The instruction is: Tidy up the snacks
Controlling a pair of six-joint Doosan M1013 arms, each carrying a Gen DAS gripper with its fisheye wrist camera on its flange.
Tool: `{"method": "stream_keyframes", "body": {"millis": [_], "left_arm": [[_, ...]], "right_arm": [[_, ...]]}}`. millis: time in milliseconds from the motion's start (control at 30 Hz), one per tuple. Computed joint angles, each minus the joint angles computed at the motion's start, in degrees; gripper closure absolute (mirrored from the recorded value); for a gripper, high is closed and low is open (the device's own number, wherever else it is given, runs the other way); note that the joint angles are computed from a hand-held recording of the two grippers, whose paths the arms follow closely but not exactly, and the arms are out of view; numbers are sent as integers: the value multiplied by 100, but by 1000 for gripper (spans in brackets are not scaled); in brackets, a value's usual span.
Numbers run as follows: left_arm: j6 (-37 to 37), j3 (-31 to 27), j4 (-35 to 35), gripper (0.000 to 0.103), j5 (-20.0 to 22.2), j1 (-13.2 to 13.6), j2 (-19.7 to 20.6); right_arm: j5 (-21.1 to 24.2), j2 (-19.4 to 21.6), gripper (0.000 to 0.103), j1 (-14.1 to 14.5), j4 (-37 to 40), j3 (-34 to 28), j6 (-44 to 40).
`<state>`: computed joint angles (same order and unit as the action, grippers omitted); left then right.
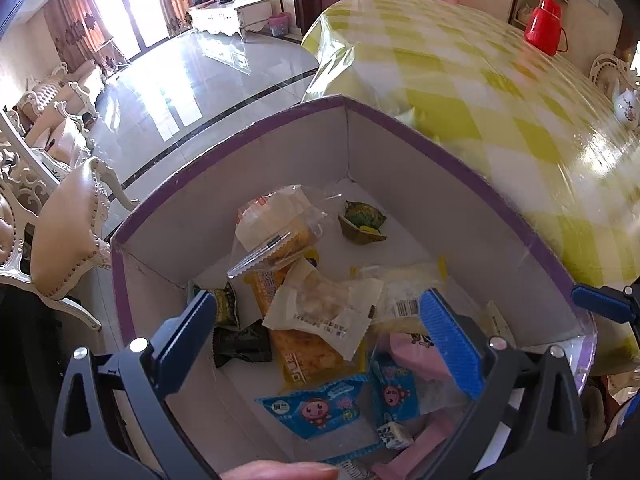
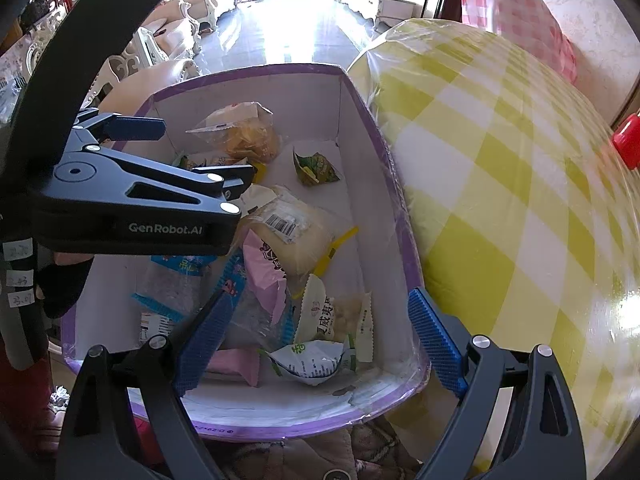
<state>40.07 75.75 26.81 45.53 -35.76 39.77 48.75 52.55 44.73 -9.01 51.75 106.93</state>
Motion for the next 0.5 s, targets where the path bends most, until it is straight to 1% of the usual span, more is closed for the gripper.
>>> {"method": "stream_keyframes", "body": {"millis": [500], "left_arm": [[72, -2, -89, 2, -4, 19, 23]], "right_arm": [[17, 7, 16, 11, 1, -8, -1]]}}
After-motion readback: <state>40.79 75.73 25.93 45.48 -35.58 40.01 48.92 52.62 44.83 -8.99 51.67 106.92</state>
